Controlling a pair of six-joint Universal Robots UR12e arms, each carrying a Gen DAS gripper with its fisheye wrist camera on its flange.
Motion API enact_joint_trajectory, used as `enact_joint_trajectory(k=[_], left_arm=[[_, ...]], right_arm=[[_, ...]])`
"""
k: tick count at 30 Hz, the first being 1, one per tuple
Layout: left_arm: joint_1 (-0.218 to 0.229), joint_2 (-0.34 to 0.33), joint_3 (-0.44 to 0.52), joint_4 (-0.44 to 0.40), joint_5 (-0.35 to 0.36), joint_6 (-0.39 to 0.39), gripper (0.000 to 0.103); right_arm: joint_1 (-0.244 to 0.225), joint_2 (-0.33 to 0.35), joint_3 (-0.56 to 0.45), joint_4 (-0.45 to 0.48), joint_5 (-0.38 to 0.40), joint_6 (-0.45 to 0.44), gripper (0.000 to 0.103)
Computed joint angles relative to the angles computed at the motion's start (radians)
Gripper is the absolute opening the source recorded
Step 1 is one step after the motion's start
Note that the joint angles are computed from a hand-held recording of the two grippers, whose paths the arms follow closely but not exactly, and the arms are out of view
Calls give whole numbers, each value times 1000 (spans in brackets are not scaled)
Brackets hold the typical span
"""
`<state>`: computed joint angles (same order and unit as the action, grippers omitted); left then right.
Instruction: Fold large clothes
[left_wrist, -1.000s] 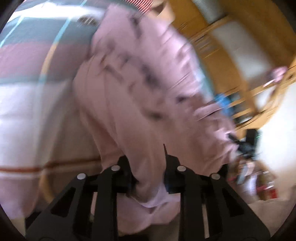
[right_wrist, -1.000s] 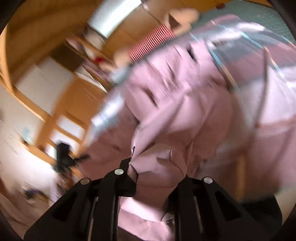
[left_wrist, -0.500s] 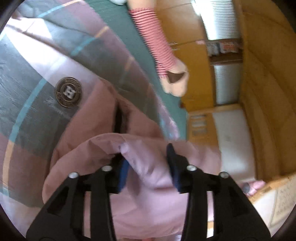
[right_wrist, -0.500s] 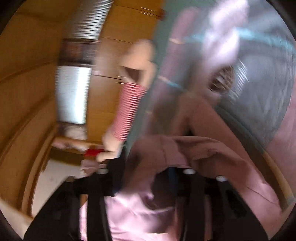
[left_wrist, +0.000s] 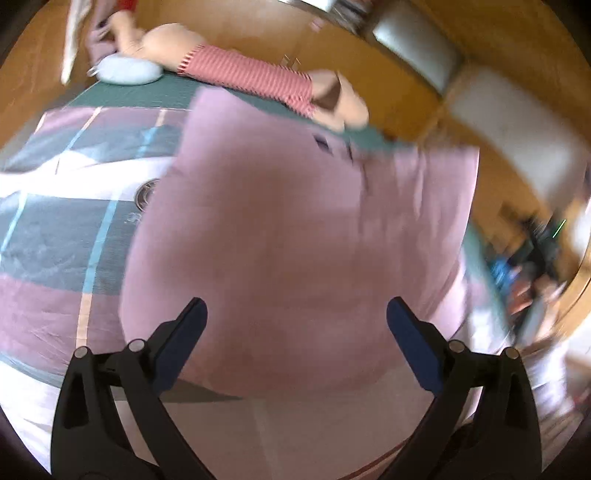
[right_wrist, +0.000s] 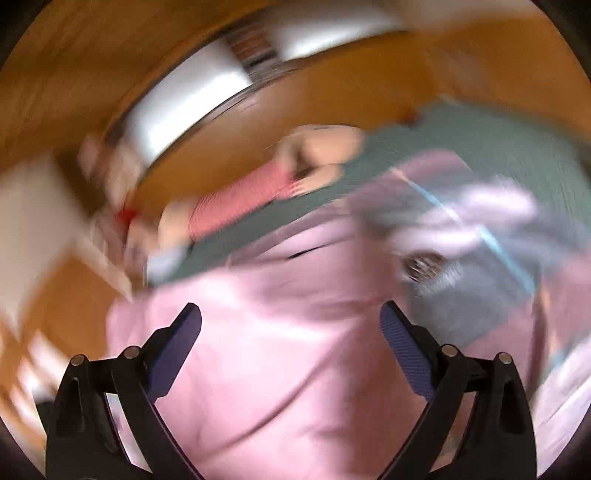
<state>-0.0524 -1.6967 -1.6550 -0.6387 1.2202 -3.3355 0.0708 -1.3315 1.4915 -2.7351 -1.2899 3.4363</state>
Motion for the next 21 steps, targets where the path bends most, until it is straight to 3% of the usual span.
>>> enact_joint_trajectory(k=[4,5,7,10,12,14,15,16,18,19,21], left_arm=[[-23,-24,13,-51,65,18,99],[-27,-30,18,-63,83,22,99],[-26,-40,16,-71,84,20,99],[-34,-56,19,-75,120,32,99],[-42,-62,26,-85,142,53,99],[-46,-63,26,-93,154,74,100],[-46,-68,35,-108,156,80,100],[-45,-70,37,-115,154,82,100],[-41,-69,35,-123,150,82,101],[-40,-67,34,-121,155,76,101],[-34,-61,29,-108,172,48,101]], right_arm=[[119,36,-143,133,-82,-371,101],[166,67,-208,181,-137,-476,102],[228,139,-359,364,-223,-656,102],[266,280,-583,678,-288,-741,102],[275,383,-724,888,-376,-785,102],[266,444,-827,1097,-370,-810,99],[258,472,-888,1200,-328,-810,76],[247,486,-920,1267,-252,-806,26],[245,482,-917,1277,-181,-835,8],[256,465,-883,1222,-193,-876,5],[262,457,-859,1105,-192,-842,4]])
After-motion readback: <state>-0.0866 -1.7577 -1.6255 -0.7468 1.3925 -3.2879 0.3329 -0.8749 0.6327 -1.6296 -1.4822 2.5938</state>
